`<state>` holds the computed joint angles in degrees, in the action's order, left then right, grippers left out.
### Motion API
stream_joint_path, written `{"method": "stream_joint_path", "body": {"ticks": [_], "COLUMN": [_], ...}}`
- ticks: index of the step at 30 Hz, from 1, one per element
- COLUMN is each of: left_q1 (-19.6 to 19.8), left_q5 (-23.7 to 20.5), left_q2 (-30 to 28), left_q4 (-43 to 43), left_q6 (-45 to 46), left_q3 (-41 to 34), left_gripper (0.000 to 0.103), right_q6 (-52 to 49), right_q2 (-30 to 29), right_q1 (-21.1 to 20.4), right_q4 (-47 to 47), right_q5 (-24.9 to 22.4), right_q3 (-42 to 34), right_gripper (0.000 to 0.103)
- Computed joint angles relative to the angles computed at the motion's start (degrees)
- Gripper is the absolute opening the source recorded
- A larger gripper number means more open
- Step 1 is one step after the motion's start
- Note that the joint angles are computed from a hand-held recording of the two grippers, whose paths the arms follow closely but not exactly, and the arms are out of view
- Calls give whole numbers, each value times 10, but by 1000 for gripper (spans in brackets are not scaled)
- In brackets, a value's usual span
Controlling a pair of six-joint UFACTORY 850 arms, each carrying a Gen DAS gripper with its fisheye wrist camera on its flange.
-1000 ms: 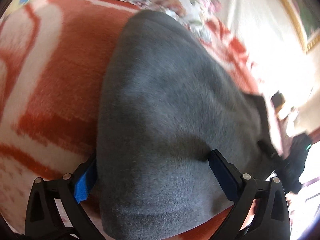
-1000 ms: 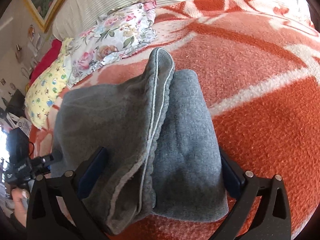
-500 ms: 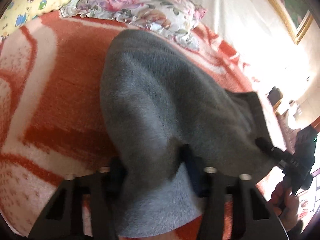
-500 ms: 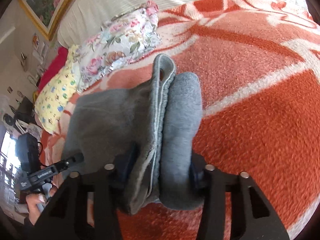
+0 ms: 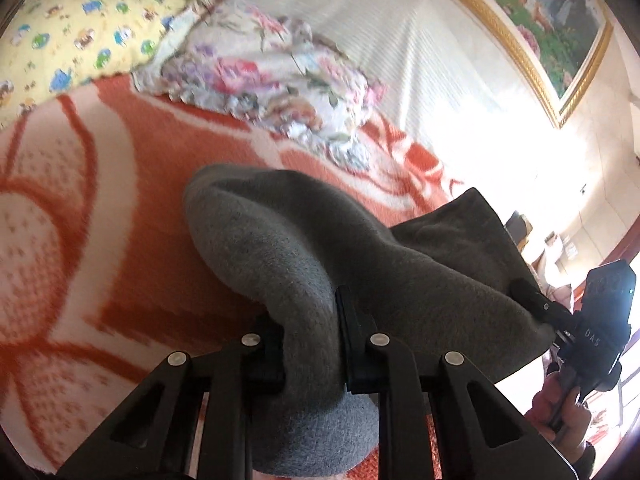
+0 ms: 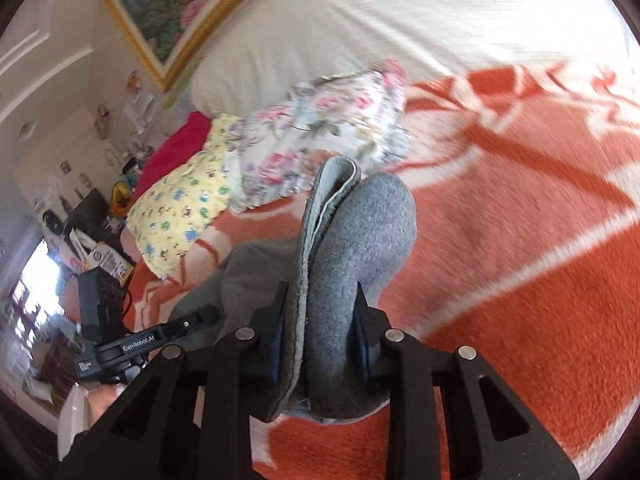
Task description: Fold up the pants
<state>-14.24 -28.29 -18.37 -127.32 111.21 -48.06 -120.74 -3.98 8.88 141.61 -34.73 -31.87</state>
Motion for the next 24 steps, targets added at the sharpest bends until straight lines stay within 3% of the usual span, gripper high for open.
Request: {"method": "stream_joint_path", "body": {"ticks": [10,16,21,24], "left_q1": [38,38,38,45], "left_q5": [41,72,78,71], "left_q2": [-27,-88,-96,-92], "left_q4": [28,104,118,117], "left_q6": [12,-43,-48,-46], "left_q3": [-79,-165,-153,-126], "left_gripper": [19,19,20,23], "right_q6": [-7,13,73,84], "right_q2": [-80,-146,-195,-214], "right_q1": [22,10,1,1], "right_q4": [4,3,-37,-42], "right_q5": [-21,-24,5,49], "right_q3": [-94,-161,-197,-207], "right_gripper": [29,28,29,44]}}
